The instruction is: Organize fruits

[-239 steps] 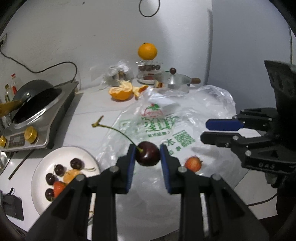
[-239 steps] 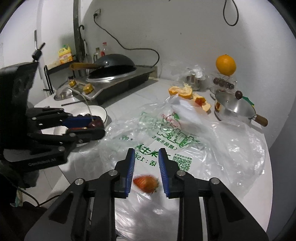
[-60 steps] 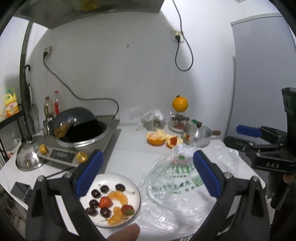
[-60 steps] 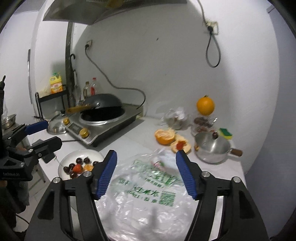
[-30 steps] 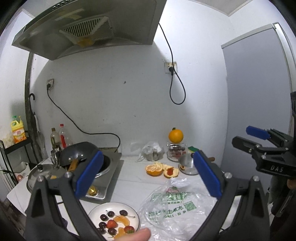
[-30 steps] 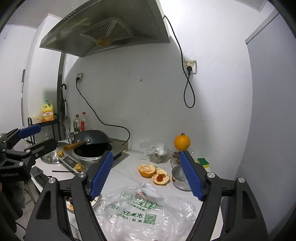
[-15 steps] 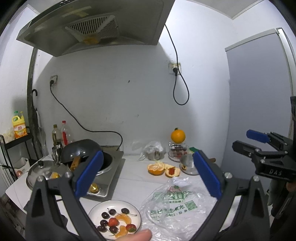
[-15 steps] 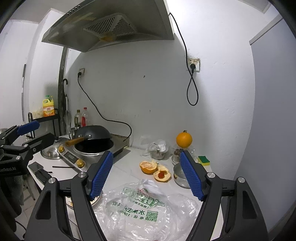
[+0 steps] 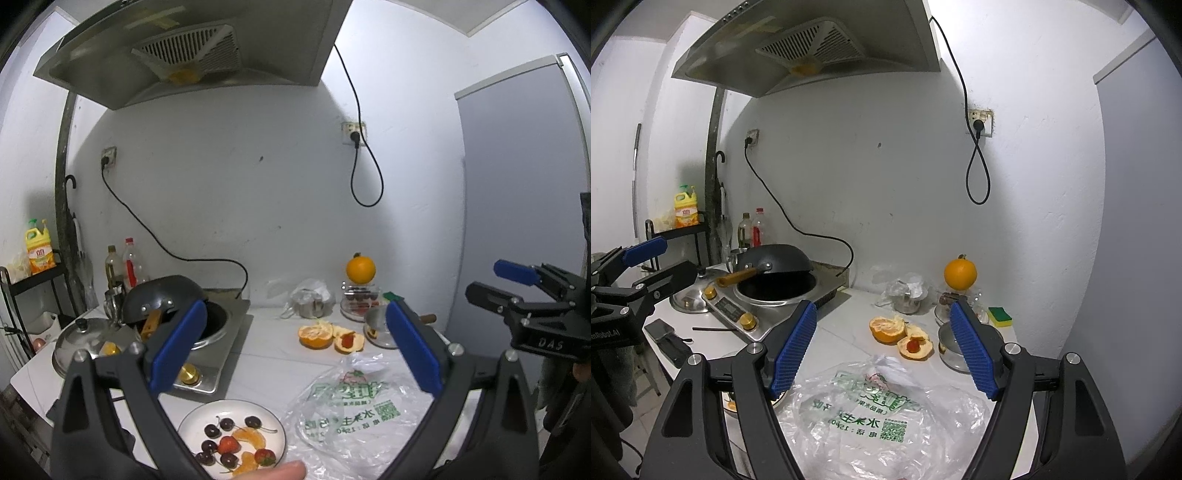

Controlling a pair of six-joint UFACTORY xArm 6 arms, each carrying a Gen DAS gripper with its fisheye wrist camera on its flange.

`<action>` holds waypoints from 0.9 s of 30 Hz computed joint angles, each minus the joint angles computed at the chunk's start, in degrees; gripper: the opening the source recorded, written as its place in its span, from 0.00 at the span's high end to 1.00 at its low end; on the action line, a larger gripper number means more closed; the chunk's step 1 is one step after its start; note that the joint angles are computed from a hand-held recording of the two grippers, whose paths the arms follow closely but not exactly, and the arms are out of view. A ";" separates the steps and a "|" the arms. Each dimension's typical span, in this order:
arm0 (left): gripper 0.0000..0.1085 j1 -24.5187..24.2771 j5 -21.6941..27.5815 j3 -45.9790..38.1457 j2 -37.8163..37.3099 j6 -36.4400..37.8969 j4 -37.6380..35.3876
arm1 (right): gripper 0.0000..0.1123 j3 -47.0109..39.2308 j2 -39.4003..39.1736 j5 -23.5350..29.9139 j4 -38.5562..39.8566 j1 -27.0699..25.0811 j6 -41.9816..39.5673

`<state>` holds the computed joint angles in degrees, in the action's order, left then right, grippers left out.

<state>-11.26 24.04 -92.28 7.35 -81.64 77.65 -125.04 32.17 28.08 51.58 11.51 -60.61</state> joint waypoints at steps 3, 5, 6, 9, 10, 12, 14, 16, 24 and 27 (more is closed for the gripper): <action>0.09 0.28 -0.28 -0.36 0.45 0.07 -0.19 | 0.31 -0.62 0.52 -0.10 -0.38 0.11 0.46; 0.09 0.47 -0.51 -0.49 0.72 0.08 -0.43 | 0.31 -0.72 0.61 0.01 -0.60 0.09 0.60; 0.09 0.45 -0.48 -0.73 0.95 0.21 -0.69 | 0.31 -0.83 0.68 0.04 -0.64 0.14 0.58; 0.09 0.62 -0.80 -0.84 1.28 0.08 -0.85 | 0.31 -1.34 1.01 0.07 -0.85 0.14 0.72; 0.09 0.57 -0.63 -0.87 1.28 -0.06 -0.52 | 0.31 -1.59 1.18 0.16 -1.00 0.11 0.92; 0.09 0.49 -0.28 -1.09 1.46 -0.13 -0.05 | 0.31 -1.67 1.22 0.26 -1.11 0.09 1.09; 0.09 0.45 -0.35 -1.13 1.54 -0.55 0.53 | 0.31 -1.71 1.22 0.29 -1.05 0.09 0.97; 0.09 0.39 -0.46 -1.01 1.46 -0.95 1.09 | 0.31 -1.76 1.24 0.33 -1.03 0.09 1.04; 0.09 0.40 -1.10 -1.24 1.69 0.22 -0.08 | 0.31 -1.72 1.18 0.28 -1.02 0.08 1.09; 0.09 0.36 -1.06 -1.21 1.67 0.10 -0.04 | 0.31 -1.70 1.21 0.29 -0.94 0.09 1.05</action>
<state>-10.90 22.98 -93.50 9.02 -81.54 77.61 -126.75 33.38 28.37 50.64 11.60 -59.56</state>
